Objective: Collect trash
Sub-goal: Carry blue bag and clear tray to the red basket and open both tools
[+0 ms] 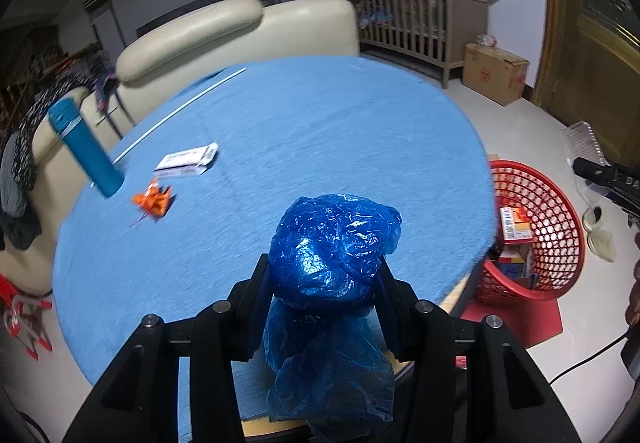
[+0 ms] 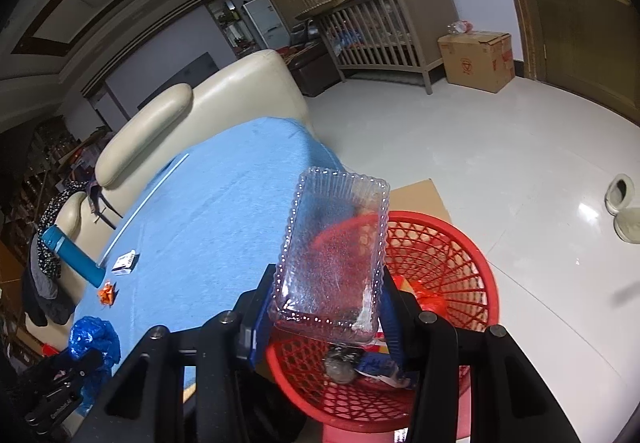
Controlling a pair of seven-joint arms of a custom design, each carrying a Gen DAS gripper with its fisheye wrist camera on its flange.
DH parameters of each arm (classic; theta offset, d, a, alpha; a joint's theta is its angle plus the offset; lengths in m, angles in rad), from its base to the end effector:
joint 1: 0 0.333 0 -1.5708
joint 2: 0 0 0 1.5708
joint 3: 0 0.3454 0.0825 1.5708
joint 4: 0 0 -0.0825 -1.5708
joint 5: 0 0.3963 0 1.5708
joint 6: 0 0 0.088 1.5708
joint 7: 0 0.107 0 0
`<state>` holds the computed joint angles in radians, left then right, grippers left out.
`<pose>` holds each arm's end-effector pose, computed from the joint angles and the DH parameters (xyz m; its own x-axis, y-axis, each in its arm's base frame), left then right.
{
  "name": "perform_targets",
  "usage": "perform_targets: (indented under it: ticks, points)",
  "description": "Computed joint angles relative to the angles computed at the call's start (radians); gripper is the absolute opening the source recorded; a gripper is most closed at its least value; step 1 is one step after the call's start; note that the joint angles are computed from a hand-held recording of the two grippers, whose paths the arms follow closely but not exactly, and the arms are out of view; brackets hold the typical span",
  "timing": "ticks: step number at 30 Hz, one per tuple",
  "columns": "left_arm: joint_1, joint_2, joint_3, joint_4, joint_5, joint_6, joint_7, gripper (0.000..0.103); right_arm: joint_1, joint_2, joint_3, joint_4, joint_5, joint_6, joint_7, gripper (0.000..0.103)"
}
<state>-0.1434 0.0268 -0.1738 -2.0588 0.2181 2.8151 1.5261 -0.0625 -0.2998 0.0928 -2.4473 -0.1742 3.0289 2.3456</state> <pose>0.5799 -0.2005 0.5309 -0.3771 -0.9132 -0.1547 -0.6521 0.3804 -0.6558 0.4915 0.0316 0.5383 -0.3502 -0.8451 -0.4040 -0.5297 0.5344 -0.6586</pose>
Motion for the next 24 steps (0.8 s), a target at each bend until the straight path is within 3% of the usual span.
perform_targets:
  ticks: [3, 8, 11, 15, 21, 24]
  points:
    - [-0.013, 0.007, -0.012, 0.01, -0.005, 0.0, 0.028, 0.049, -0.003, -0.002, -0.011, -0.016, 0.006, -0.016, -0.001, 0.049]
    - [-0.036, 0.024, -0.023, 0.03, 0.006, -0.01, 0.05, 0.049, 0.069, 0.037, -0.09, -0.001, 0.096, -0.109, -0.091, 0.057]
    - [-0.049, 0.035, -0.029, 0.043, 0.001, -0.02, 0.072, 0.049, 0.125, 0.067, -0.143, 0.013, 0.201, -0.177, -0.191, 0.069]
    - [-0.068, 0.058, -0.041, 0.074, -0.019, -0.042, 0.109, 0.049, 0.101, 0.048, -0.13, -0.022, 0.216, -0.136, -0.183, 0.075]
    - [-0.102, 0.101, -0.069, 0.139, -0.08, -0.07, 0.185, 0.049, -0.01, -0.03, -0.072, -0.077, 0.144, -0.041, -0.054, 0.076]
    - [-0.124, 0.133, -0.083, 0.18, -0.104, -0.088, 0.224, 0.049, -0.037, -0.058, -0.07, -0.098, 0.139, -0.008, -0.026, 0.076]
